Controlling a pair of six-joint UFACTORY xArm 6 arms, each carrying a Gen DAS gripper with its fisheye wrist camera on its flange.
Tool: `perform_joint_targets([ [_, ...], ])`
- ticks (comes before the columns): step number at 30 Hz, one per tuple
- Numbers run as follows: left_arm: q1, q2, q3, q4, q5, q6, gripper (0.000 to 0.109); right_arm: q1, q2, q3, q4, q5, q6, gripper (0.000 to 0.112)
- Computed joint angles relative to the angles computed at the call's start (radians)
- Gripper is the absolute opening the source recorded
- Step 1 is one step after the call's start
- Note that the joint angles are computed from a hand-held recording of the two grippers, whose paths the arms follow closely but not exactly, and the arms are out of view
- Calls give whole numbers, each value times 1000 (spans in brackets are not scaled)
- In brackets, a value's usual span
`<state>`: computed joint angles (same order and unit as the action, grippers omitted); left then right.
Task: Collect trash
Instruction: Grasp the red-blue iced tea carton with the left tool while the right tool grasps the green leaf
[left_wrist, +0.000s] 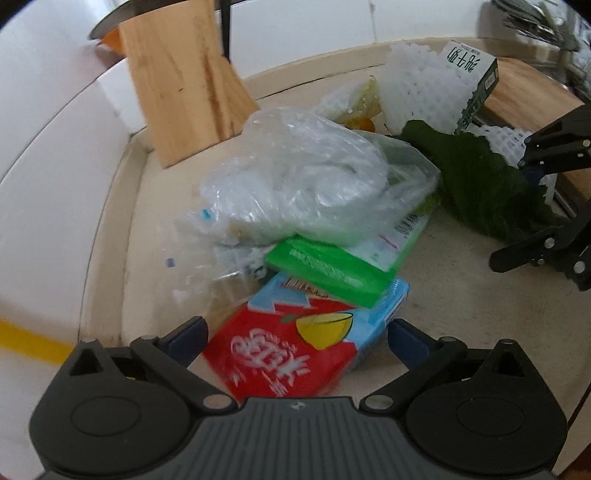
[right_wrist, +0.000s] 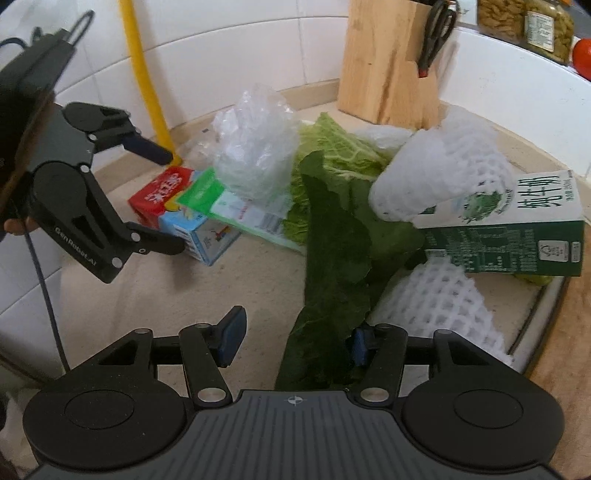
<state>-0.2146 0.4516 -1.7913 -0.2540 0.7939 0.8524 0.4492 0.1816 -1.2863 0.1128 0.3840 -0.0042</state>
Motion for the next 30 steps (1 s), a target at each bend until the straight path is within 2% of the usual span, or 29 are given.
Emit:
perform_joint_targets([
  [4,35,162,-264,-68,207,1,100,-5,23,-43,-63,48,108,65],
  [6,39,216,-352,-58,287,-31,99,-5,35,-61,-107,66,165,64],
  [7,39,236,-384,-48,319,-45,100,-2,41,-68,-136,73,209,64],
  [9,46,216,-354,-85,349,-62,98,0,43,-69,-153,73,225,60],
  [11,42,136,-228,-101,302,-60,93,4,50,-86,-209,95,260,42],
  [12,41,86,-156,-120,288,-53,92,5,51,-95,-224,112,270,29],
  [15,47,-26,-9,-187,290,-92,86,3,27,-80,-155,130,242,11],
  [17,41,-108,102,-217,255,-120,82,6,-4,-51,-65,134,188,9],
  [20,25,-176,207,-229,165,-144,82,18,-50,-9,-7,144,117,7],
  [21,20,-187,230,-226,127,-159,82,21,-64,6,8,143,93,7],
  [23,17,-176,236,-210,77,-221,83,21,-79,20,19,146,59,16],
  [25,20,-170,242,-213,56,-297,83,15,-79,23,-61,129,116,48],
  [28,10,-152,235,-220,15,-374,84,2,-62,15,-119,61,182,61],
  [30,-16,-157,257,-138,-40,-413,84,-4,-29,-14,-118,30,202,64],
])
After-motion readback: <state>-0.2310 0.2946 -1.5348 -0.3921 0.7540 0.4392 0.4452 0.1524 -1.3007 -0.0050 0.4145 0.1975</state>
